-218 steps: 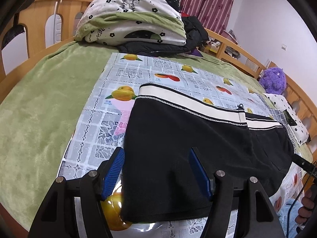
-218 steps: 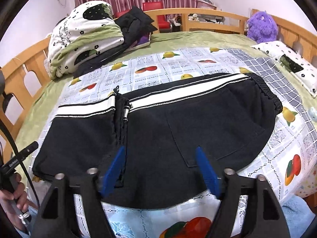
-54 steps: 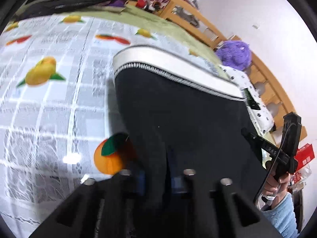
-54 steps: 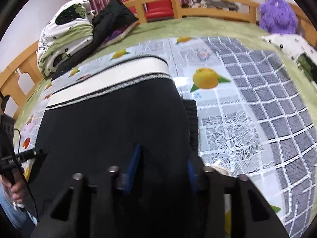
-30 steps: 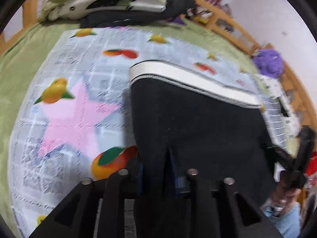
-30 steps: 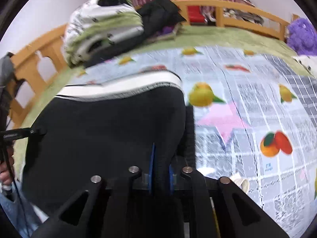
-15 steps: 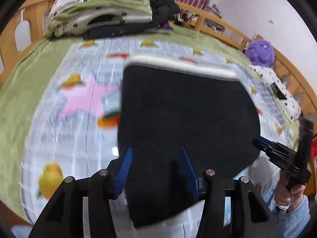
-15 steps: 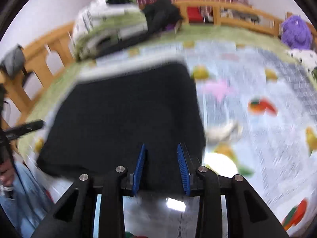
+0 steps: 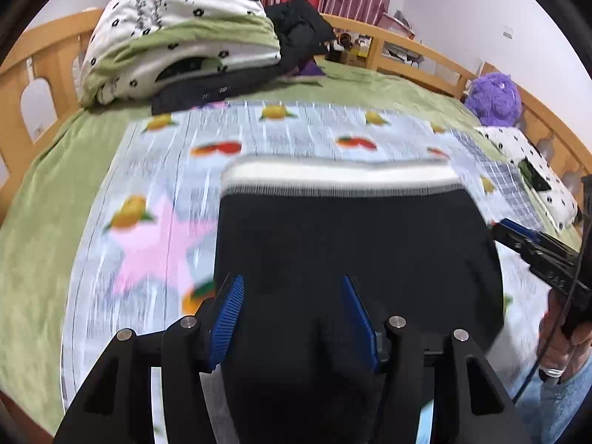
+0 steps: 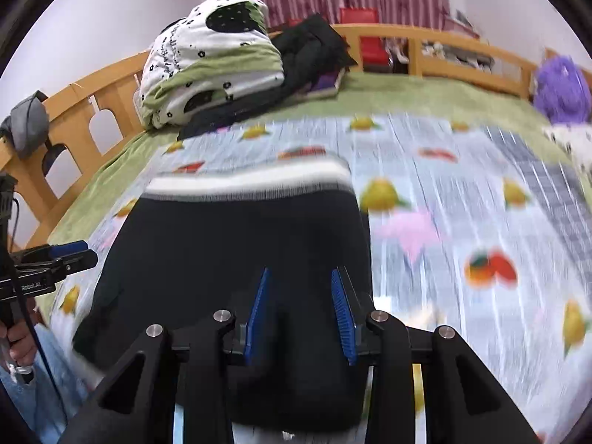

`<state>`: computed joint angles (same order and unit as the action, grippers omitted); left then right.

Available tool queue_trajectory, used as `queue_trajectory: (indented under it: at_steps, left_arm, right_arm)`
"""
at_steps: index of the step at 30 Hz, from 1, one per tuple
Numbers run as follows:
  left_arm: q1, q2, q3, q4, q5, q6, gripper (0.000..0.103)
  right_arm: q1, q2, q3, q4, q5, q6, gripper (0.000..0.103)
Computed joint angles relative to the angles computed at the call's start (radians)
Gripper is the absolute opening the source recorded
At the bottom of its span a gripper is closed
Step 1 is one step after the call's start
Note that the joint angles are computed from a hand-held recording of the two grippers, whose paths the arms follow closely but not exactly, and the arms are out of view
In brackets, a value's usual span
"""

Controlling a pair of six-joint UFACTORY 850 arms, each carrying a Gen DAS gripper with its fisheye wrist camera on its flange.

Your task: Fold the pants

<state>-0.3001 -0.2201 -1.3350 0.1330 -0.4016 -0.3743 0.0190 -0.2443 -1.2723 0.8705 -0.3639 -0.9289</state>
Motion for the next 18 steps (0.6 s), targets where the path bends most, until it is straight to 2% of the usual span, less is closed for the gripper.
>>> queue_trajectory:
  at_steps: [3,5,7,9,11,12,14,18]
  left_arm:
    - [0.01,-0.082,-0.109,0.026,0.017,-0.011,0.057]
    - [0.009,-0.145,-0.171,0.099,0.029,-0.064,0.06]
    - [0.01,-0.209,-0.227,0.149,0.006,-0.101,0.06]
    - [0.025,-0.278,-0.28,0.119,-0.032,-0.095,0.06]
    - [0.048,-0.329,-0.309,-0.017,-0.046,-0.018,0.061]
    - [0.052,-0.334,-0.308,-0.042,-0.035,0.005,0.061]
    - [0.045,-0.33,-0.298,-0.012,-0.017,-0.004,0.065]
    - [0.04,-0.302,-0.284,-0.014,-0.056,0.004,0.065]
  right_arm:
    - [0.028,-0.103,-0.138,0.004,0.009,-0.034,0.034]
    - [0.044,-0.172,-0.222,-0.05,0.003,-0.004,0.034]
    - [0.053,-0.236,-0.286,-0.136,-0.002,0.048,0.034]
    - [0.065,-0.312,-0.335,-0.257,0.037,0.135,0.033]
    - [0.061,-0.33,-0.341,-0.21,0.047,0.095,0.033]
    - [0.053,-0.336,-0.353,-0.161,0.022,0.064,0.033]
    - [0.051,-0.345,-0.366,-0.17,0.009,0.084,0.033]
    - [0.051,-0.338,-0.353,-0.159,0.014,0.069,0.033]
